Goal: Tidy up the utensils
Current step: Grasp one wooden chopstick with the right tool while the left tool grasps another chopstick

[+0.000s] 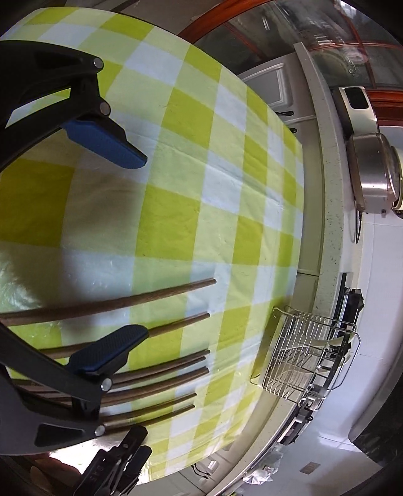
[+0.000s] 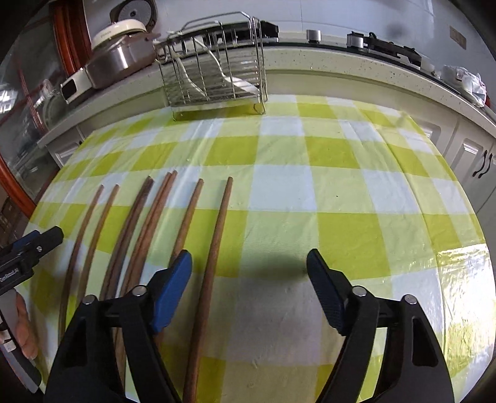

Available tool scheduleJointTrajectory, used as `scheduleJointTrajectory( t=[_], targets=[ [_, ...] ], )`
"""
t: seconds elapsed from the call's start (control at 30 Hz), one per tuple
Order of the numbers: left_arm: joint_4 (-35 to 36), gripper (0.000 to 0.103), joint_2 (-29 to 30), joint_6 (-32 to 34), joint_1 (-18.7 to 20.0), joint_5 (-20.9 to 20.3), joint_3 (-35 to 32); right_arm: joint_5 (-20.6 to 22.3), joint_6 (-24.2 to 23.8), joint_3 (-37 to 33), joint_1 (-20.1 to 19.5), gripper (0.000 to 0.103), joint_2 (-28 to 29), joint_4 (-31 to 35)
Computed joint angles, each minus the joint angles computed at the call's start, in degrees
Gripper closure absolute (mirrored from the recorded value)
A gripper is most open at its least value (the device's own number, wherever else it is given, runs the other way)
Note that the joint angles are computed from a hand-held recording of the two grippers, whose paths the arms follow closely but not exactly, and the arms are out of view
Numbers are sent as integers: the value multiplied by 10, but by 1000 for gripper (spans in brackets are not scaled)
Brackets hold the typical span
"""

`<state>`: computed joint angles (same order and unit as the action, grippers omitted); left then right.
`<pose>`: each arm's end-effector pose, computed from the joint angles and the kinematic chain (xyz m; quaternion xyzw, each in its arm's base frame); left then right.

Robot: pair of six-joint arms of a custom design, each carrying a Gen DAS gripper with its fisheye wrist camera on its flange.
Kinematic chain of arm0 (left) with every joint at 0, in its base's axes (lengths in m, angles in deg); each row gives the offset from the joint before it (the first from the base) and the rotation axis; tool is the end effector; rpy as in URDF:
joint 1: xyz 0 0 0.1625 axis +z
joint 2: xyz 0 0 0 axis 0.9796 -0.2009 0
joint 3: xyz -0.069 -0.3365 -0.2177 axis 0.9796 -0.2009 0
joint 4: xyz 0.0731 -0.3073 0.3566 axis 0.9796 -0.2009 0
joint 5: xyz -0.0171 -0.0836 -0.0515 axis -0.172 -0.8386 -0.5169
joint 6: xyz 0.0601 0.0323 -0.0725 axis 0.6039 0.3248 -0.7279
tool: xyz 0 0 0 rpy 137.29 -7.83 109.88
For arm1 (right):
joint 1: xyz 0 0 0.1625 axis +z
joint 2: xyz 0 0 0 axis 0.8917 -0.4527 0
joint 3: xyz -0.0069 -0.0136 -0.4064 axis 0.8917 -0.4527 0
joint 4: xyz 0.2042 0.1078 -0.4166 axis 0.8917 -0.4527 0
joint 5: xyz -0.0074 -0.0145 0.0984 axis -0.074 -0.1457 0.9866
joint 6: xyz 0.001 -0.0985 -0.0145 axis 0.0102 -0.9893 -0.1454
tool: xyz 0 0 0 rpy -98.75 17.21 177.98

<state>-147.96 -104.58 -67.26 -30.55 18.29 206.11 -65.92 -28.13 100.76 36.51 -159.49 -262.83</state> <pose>-0.1997 -0.5333 0.1626 0.1581 0.8858 -0.3058 0.3112 0.1553 -0.4933 0.1804 0.0714 -0.8855 0.3242 0.3252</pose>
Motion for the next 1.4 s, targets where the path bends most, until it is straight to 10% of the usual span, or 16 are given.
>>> scheduleJointTrajectory(
  t=[0.57,0.8,1.4],
  targets=[
    [19,20,30,11,-4,1,-18,-26,-59,-16,16,91,35,-32],
    [29,25,40,0,-1,-4,-27,-7,-63,0,5,95,12,-27],
    [26,91,70,43,-16,8,-37,30,-59,4,-13,95,-32,53]
  ],
)
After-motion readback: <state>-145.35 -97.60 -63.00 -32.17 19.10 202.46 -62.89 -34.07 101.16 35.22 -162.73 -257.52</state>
